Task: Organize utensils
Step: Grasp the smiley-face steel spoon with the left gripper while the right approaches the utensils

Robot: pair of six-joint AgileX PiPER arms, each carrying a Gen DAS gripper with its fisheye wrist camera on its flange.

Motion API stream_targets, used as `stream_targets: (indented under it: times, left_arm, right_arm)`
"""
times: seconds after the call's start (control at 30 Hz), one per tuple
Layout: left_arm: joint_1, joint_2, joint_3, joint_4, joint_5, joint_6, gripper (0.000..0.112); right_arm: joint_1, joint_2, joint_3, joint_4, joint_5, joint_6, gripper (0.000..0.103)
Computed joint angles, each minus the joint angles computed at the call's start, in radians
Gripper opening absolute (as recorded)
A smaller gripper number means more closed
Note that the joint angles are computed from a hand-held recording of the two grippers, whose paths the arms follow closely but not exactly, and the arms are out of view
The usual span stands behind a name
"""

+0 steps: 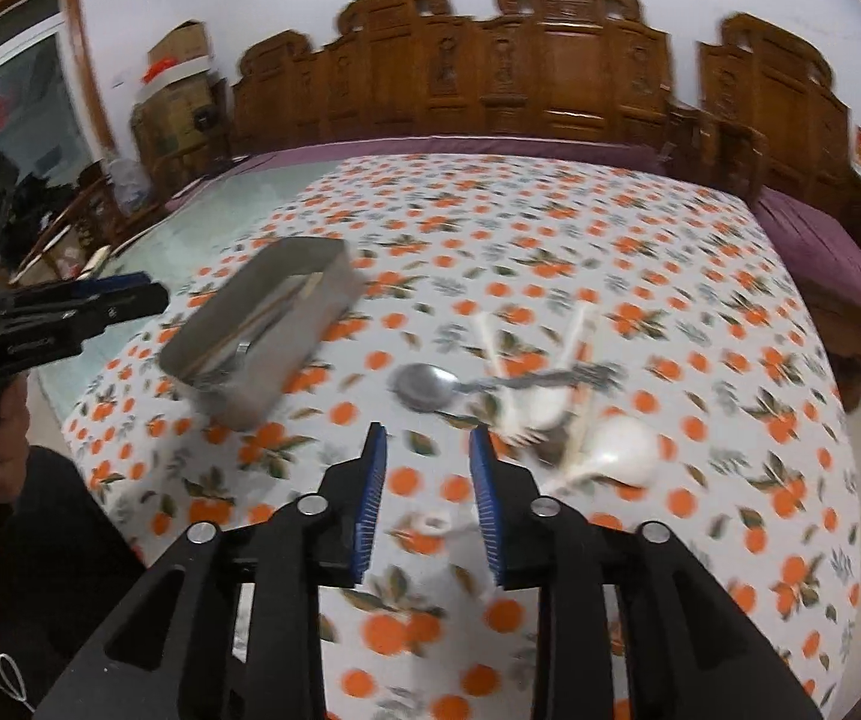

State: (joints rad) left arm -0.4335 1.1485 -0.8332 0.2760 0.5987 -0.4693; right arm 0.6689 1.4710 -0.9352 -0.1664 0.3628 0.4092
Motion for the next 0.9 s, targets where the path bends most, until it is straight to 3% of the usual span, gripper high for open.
stream_targets:
  times: [0.23,0.5,0.73,0.9]
  left_arm:
    - [-0.082,0.151,-0.032,0.036,-0.098,-0.073,0.042]
    - [-0.078,0.372,-0.150,-0.105,-0.166,0.104,0.042]
    - [-0.077,0.618,-0.354,-0.269,-0.094,0.356,0.042]
    - [-0.101,0.723,-0.471,-0.252,-0.033,0.380,0.039]
  right_arm:
    - [-0.116,0.022,0.062,0.097,-0.035,-0.094,0.037]
    - [-0.178,0.084,0.091,0.142,-0.078,-0.147,0.039]
    - [-0.217,0.125,0.093,0.205,-0.113,-0.209,0.046]
    - [-0.249,0.128,0.091,0.336,-0.116,-0.341,0.046]
